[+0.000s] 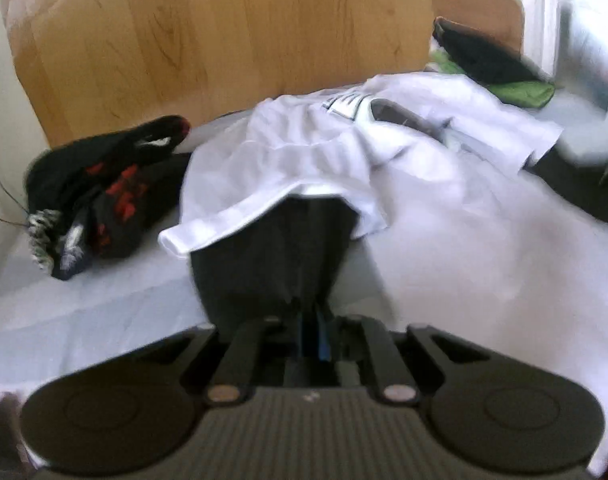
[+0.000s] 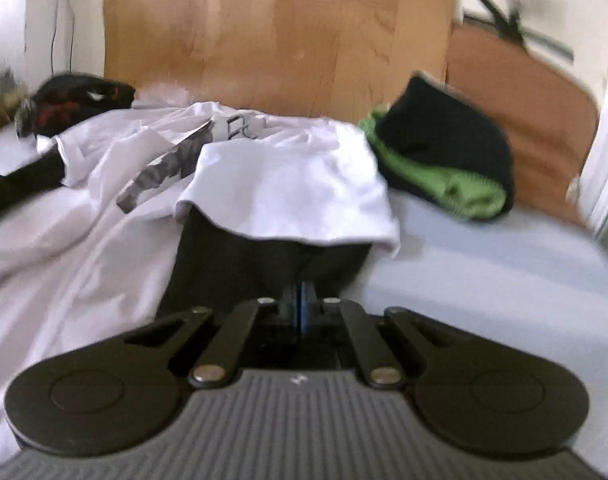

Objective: Fold small clothes
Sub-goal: 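Lower the T-shirt onto the bed and open both grippers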

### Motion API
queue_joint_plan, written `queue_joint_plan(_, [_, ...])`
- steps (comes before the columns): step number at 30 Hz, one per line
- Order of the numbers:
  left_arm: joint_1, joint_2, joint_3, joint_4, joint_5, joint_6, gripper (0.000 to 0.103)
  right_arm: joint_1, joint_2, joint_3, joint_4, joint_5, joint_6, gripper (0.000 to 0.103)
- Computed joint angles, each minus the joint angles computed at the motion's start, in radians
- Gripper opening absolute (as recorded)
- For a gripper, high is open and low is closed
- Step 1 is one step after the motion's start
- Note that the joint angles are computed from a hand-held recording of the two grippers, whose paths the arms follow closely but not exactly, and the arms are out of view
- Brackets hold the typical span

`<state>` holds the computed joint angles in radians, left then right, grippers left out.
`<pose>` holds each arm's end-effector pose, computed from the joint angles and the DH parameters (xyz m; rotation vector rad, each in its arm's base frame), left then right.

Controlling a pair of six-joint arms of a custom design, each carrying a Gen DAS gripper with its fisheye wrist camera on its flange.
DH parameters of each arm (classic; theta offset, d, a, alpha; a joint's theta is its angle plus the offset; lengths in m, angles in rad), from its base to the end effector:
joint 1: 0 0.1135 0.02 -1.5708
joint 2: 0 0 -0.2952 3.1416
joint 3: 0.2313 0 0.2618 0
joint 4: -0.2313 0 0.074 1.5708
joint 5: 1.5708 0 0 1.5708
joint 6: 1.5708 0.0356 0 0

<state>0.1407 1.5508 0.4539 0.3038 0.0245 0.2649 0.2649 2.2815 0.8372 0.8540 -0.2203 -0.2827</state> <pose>0.2582 0.0357 0.1312 0.1590 2.3646 0.1671 0.3788 0.1108 0.0315 -0.7035 2.0355 0.2275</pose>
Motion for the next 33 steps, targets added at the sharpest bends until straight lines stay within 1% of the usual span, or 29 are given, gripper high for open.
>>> queue_joint_plan(1, [0.001,-0.01,0.005,-0.002,-0.038,0.018,0.007,-0.011,-0.012,0.005,0.01,0.032,-0.041,0.004])
queue_joint_plan(2, [0.006,-0.023,0.009,0.013,-0.115,0.037,0.007,-0.033,-0.025,0.016,0.019,0.066,-0.081,0.004])
queue_joint_plan(3, [0.027,-0.04,0.01,0.031,-0.159,0.056,0.007,-0.06,-0.038,0.031,0.037,0.109,-0.12,0.004])
queue_joint_plan(4, [0.073,-0.054,0.033,0.028,-0.188,0.069,0.007,-0.085,-0.038,0.053,0.069,0.165,-0.167,0.004])
queue_joint_plan(5, [0.115,-0.056,0.067,0.009,-0.207,0.064,0.007,-0.111,-0.023,0.095,0.109,0.249,-0.239,0.005])
queue_joint_plan(6, [0.165,-0.04,0.115,-0.001,-0.236,0.039,0.007,-0.133,-0.002,0.146,0.112,0.304,-0.278,0.006])
queue_joint_plan(7, [0.196,-0.018,0.15,-0.003,-0.272,0.007,0.013,-0.156,0.016,0.223,0.045,0.364,-0.286,0.008])
queue_joint_plan(8, [0.221,0.007,0.195,-0.038,-0.313,-0.032,0.02,-0.171,0.023,0.279,-0.027,0.407,-0.257,0.013])
queue_joint_plan(9, [0.235,0.013,0.219,-0.072,-0.326,-0.06,0.02,-0.189,0.016,0.309,-0.086,0.412,-0.187,0.016])
queue_joint_plan(10, [0.246,-0.006,0.209,-0.078,-0.301,-0.071,0.02,-0.21,-0.009,0.305,-0.136,0.355,-0.093,0.022])
queue_joint_plan(11, [0.252,-0.041,0.178,-0.072,-0.257,-0.068,0.02,-0.232,-0.035,0.285,-0.165,0.266,-0.007,0.027])
queue_joint_plan(12, [0.246,-0.063,0.161,-0.079,-0.23,-0.063,0.022,-0.254,-0.07,0.24,-0.18,0.154,0.083,0.03])
queue_joint_plan(14, [0.213,-0.183,0.073,-0.116,-0.165,-0.049,0.024,-0.265,-0.125,0.146,-0.19,-0.008,0.178,0.031])
queue_joint_plan(15, [0.189,-0.263,0.023,-0.146,-0.127,-0.046,0.026,-0.263,-0.153,0.088,-0.186,-0.108,0.191,0.031])
queue_joint_plan(16, [0.154,-0.344,-0.02,-0.192,-0.067,-0.044,0.034,-0.252,-0.171,0.036,-0.169,-0.184,0.187,0.032])
queue_joint_plan(17, [0.112,-0.416,-0.054,-0.236,-0.035,-0.045,0.04,-0.232,-0.19,-0.027,-0.134,-0.246,0.173,0.036])
queue_joint_plan(18, [0.051,-0.481,-0.094,-0.263,-0.005,-0.048,0.041,-0.202,-0.204,-0.086,-0.099,-0.295,0.154,0.038])
queue_joint_plan(20, [-0.086,-0.565,-0.15,-0.298,0.007,-0.062,0.044,-0.136,-0.208,-0.177,-0.019,-0.368,0.122,0.05])
queue_joint_plan(22, [-0.241,-0.599,-0.185,-0.311,-0.035,-0.104,0.047,-0.06,-0.197,-0.191,-0.009,-0.388,0.114,0.053])
queue_joint_plan(24, [-0.34,-0.575,-0.212,-0.277,-0.092,-0.135,0.048,0.005,-0.167,-0.2,0.031,-0.36,0.079,0.053])
queue_joint_plan(25, [-0.386,-0.542,-0.221,-0.255,-0.123,-0.161,0.048,0.035,-0.148,-0.195,0.057,-0.323,0.068,0.053])
queue_joint_plan(26, [-0.423,-0.497,-0.224,-0.232,-0.155,-0.19,0.047,0.062,-0.133,-0.184,0.067,-0.278,0.074,0.053])
queue_joint_plan(27, [-0.448,-0.466,-0.222,-0.224,-0.179,-0.216,0.046,0.079,-0.113,-0.171,0.071,-0.258,0.094,0.053])
queue_joint_plan(28, [-0.465,-0.422,-0.223,-0.202,-0.193,-0.229,0.043,0.086,-0.099,-0.15,0.051,-0.259,0.115,0.047])
queue_joint_plan(29, [-0.462,-0.387,-0.233,-0.166,-0.192,-0.22,0.027,0.085,-0.086,-0.112,-0.012,-0.266,0.126,0.016])
queue_joint_plan(30, [-0.446,-0.36,-0.242,-0.141,-0.178,-0.195,0.018,0.083,-0.075,-0.084,-0.069,-0.263,0.129,0.007])
queue_joint_plan(31, [-0.444,-0.383,-0.269,-0.115,-0.175,-0.202,0.009,0.07,-0.068,-0.099,-0.047,-0.267,0.135,0.006])
queue_joint_plan(32, [-0.424,-0.427,-0.264,-0.174,-0.158,-0.204,0.004,0.046,-0.077,-0.097,-0.06,-0.289,0.15,0.006])
queue_joint_plan(33, [-0.392,-0.463,-0.259,-0.219,-0.135,-0.204,0.004,0.023,-0.105,-0.136,-0.021,-0.271,0.165,0.005])
